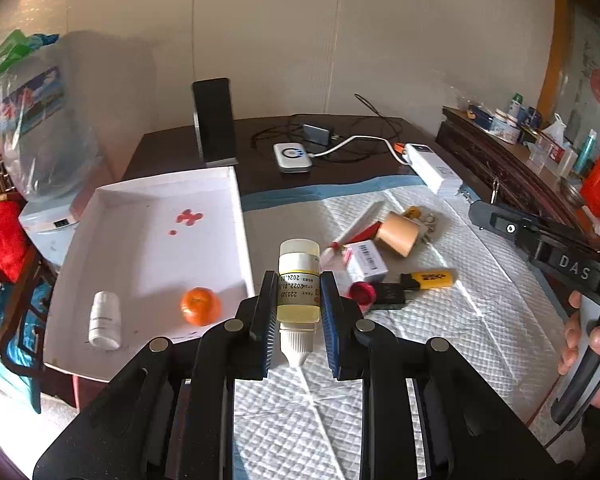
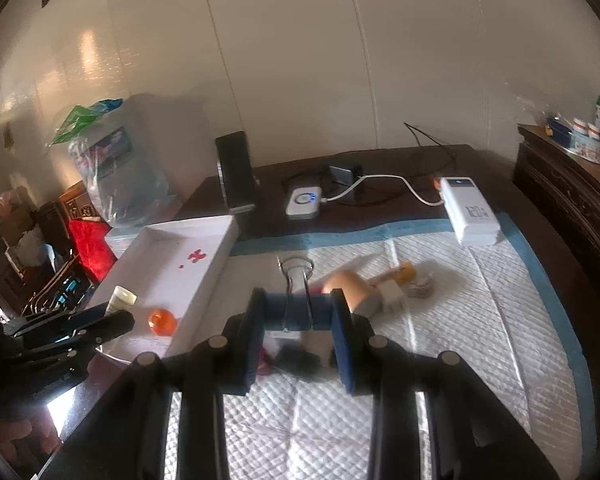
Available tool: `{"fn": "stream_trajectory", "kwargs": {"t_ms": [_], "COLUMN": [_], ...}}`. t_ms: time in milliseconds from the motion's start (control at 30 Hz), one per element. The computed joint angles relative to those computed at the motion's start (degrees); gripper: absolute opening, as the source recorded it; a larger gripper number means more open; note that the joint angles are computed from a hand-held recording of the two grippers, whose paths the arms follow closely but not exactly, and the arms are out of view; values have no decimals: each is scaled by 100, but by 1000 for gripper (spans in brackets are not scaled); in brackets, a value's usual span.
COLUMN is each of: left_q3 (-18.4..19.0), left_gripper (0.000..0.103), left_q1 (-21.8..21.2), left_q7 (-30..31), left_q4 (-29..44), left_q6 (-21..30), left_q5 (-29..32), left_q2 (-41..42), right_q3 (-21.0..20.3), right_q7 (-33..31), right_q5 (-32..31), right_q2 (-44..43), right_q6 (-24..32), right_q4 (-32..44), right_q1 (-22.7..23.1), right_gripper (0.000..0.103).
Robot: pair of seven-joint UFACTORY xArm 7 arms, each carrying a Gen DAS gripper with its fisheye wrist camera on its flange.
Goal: Organize rigid objects
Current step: 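Carry the vial and clip into the white tray and release both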
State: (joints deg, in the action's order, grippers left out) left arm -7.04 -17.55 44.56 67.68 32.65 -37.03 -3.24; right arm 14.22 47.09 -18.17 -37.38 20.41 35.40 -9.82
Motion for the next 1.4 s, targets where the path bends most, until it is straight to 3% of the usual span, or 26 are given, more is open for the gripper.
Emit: {"fn": "stream_trajectory", "kwargs": {"t_ms": [667,1000,1200,1400], "left_q3": [216,220,157,132], "left_gripper": [20,20,20,20], "left_q1": [585,852,988,1092], "left_q7": [-299,-494,-404,-932], "left_q4": [312,656,930,1583], "left_q6": [-285,-342,-793,-634], "left_q5": [348,568,466,972], "left_q2": [298,580,752,1311], "right_q3": [279,131,142,-304], "right_q7": [222,369,739,388], "right_q5": [-541,-975,-1577,-1146], "right_q2": [1421,2031,2343,2939], "right_q6": [-311,-249,-309,-277], "right_q4": [1247,1855,2233,2651], "right_q1": [301,609,645,1183], "right_gripper": [30,30,30,30]}}
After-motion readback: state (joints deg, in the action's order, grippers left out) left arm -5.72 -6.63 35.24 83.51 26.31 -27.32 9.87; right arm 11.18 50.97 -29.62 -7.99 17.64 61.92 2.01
